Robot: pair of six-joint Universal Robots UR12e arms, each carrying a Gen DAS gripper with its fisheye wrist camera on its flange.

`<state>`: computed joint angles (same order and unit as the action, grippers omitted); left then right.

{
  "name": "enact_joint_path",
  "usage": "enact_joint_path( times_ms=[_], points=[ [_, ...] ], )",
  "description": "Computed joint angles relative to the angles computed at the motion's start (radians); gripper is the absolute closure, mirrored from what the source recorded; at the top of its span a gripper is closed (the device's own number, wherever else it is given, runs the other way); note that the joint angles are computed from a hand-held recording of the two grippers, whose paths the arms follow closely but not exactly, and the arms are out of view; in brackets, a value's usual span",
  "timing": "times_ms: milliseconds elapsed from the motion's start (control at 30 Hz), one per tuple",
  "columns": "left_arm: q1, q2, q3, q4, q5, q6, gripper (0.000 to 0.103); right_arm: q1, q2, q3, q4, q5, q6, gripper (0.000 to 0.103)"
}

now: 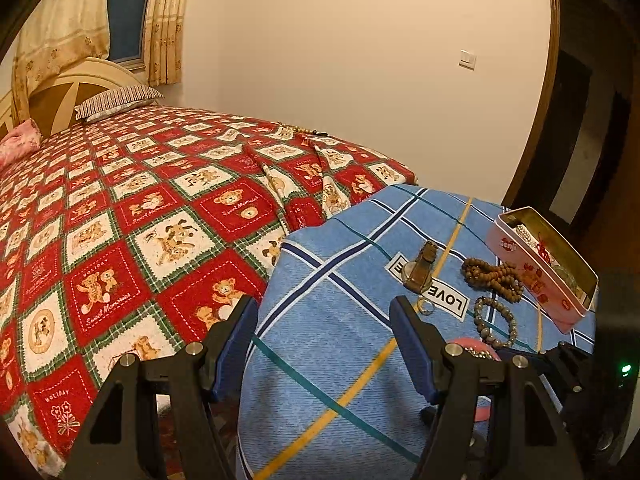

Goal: Organize jewelry
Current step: 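Grasp the pink bangle with the right tool while the left tool grasps the gold ball chain, then carry the pink bangle and gold ball chain over the pink tin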

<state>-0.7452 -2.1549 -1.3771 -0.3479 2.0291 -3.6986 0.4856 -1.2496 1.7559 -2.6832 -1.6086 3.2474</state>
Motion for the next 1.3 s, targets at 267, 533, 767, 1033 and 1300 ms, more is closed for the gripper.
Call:
enact_joint_path(
  times_ms=[267,533,767,1033,1300],
  points=[
    [0.003,0.0,-0.002,0.001,-0.017,0.003,0.035,-0.05,-0.045,0.088,-0.152,0.135,0.064,0.019],
    [0.015,-0.018,0.032,-0.026,-0.25,0.096,0.035,-0.102,-0.099,0.212,-0.495,0.142,0.25,0.019],
    [0.001,-0.081,0.141,-0.185,-0.39,0.179,0.035,-0.094,-0.117,0.239,-0.507,-0.063,0.295,0.019],
    [-0.019,-0.099,0.183,-0.272,-0.286,0.266,0.061,-0.097,-0.119,0.24,-0.499,-0.054,0.292,0.019],
    [-0.004,-0.078,0.133,-0.181,-0.334,0.231,0.088,-0.1,-0.123,0.254,-0.528,-0.068,0.317,0.019]
  ],
)
